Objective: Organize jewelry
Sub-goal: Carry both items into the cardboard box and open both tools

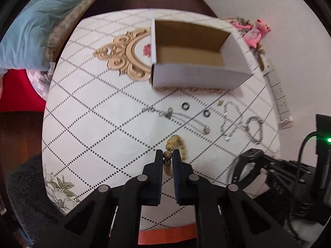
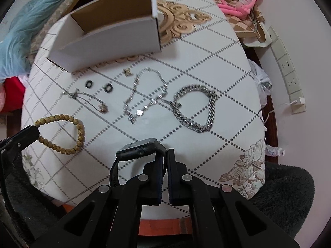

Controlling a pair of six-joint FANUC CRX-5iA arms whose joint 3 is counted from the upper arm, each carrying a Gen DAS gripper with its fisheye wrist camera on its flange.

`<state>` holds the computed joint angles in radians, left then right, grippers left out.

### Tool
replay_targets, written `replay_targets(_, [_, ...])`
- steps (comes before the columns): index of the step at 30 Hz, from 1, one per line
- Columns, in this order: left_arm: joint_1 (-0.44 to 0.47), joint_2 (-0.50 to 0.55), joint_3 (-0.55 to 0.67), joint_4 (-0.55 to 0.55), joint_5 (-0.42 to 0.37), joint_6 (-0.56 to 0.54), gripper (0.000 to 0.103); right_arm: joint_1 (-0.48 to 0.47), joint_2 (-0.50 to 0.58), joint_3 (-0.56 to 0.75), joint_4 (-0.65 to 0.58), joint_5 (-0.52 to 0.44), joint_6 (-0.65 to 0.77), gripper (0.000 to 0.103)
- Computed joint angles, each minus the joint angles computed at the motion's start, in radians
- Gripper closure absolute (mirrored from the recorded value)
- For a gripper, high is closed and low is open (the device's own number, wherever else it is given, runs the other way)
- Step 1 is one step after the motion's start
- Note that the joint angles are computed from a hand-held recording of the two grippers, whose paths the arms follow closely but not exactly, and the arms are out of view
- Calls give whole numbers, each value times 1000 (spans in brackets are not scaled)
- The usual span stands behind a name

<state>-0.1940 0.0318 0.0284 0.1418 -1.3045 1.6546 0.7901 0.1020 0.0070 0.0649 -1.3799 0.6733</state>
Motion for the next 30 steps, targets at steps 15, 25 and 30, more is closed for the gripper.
replay_targets(15, [19, 127, 290, 94, 37, -101, 97, -102, 117, 304, 63, 29, 129, 100])
replay_targets(25, [34, 342, 507, 103, -19, -97, 97, -207, 385, 649, 7, -76, 263, 100])
replay_targets(30, [46, 416, 546, 125, -50, -82, 97, -223, 471, 731, -16, -121, 307, 100])
